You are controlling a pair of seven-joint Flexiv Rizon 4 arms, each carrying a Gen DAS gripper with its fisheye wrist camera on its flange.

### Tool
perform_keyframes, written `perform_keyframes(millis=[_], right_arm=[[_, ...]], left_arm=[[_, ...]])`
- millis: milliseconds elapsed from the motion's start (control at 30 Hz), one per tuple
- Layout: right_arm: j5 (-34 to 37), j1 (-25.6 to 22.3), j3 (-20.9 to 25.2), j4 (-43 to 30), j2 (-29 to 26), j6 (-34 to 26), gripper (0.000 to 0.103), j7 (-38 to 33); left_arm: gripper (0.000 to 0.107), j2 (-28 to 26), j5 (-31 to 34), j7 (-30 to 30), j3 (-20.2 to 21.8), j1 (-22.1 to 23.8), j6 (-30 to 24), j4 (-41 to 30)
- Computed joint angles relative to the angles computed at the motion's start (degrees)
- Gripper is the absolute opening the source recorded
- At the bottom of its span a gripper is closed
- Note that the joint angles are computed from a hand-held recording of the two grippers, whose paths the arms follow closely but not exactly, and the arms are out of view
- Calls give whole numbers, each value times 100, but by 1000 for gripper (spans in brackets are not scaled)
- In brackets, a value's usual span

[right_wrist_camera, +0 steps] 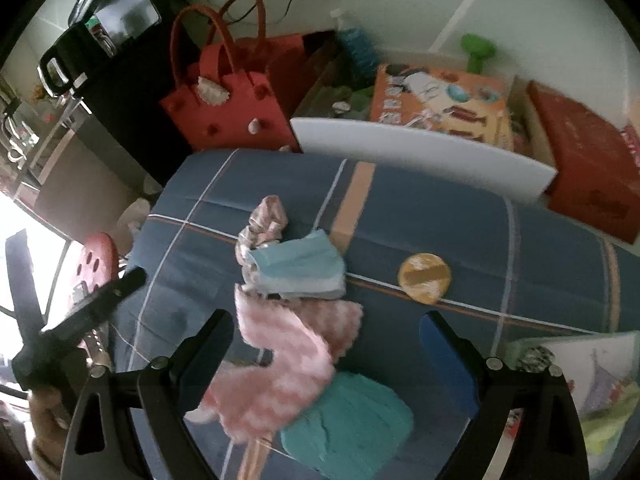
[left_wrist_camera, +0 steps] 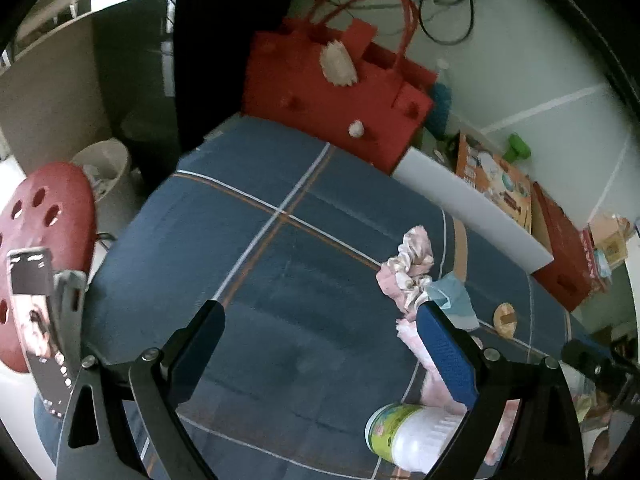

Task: Organize soft objects
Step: 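Grasp the pink scrunchie with the left tool while the right tool grasps the blue mask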

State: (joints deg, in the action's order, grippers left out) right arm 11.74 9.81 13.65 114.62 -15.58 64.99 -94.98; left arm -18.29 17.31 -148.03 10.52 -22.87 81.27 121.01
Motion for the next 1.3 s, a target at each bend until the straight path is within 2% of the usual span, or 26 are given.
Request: perform_keyframes(millis=[67, 100, 267, 400, 500, 733, 833, 967, 1033, 1100, 1167, 1300], right_arm=[[53, -7, 29, -233, -167, -234, 96, -44], [43, 4, 31, -363, -269, -370, 96, -55], [-359, 201, -121, -792, -738, -737, 96, 295], [-262, 112, 11, -1271, -1101, -1164, 96, 241], [-327, 165, -42, -1556, -1372, -1417, 96, 374], [-389, 140, -64, -1942, -1803, -1646, 93, 596], [-350, 92, -45, -2078, -1956, -1706, 81, 637], [-438, 107, -85, -2171, -2084, -1841, 75, 677], [-349, 19, -23, -2256, -2140, -1913, 66, 620], [-182, -90, 59, -2365, -2194, -2022, 55, 551], [-58, -157, 117, -2430, -2233, -2121, 46, 457], [61, -176, 125, -2462, -2268, -2169, 26, 323]], left_arm=[[97, -128, -518, 640, -523, 476, 163, 83], [97, -181, -643, 806, -620, 564, 211, 83], [97, -482, -1137, 1378, -671, 626, 403, -40], [97, -661, -1645, 1993, -1013, 921, 377, -79], [97, -765, -2171, 2556, -1553, 1377, 400, -8], [96, -981, -2785, 3244, -1747, 1477, 436, -132], [96, -1091, -2889, 3370, -1581, 1290, 419, -293], [96, -1278, -3092, 3595, -1712, 1318, 398, -503], [96, -1376, -3159, 3695, -1746, 1303, 389, -618], [95, -1499, -3151, 3723, -1600, 1151, 230, -839], [89, -1625, -3152, 3766, -1546, 1079, 95, -1026], [76, -1822, -3278, 3999, -1770, 1181, -41, -1227]])
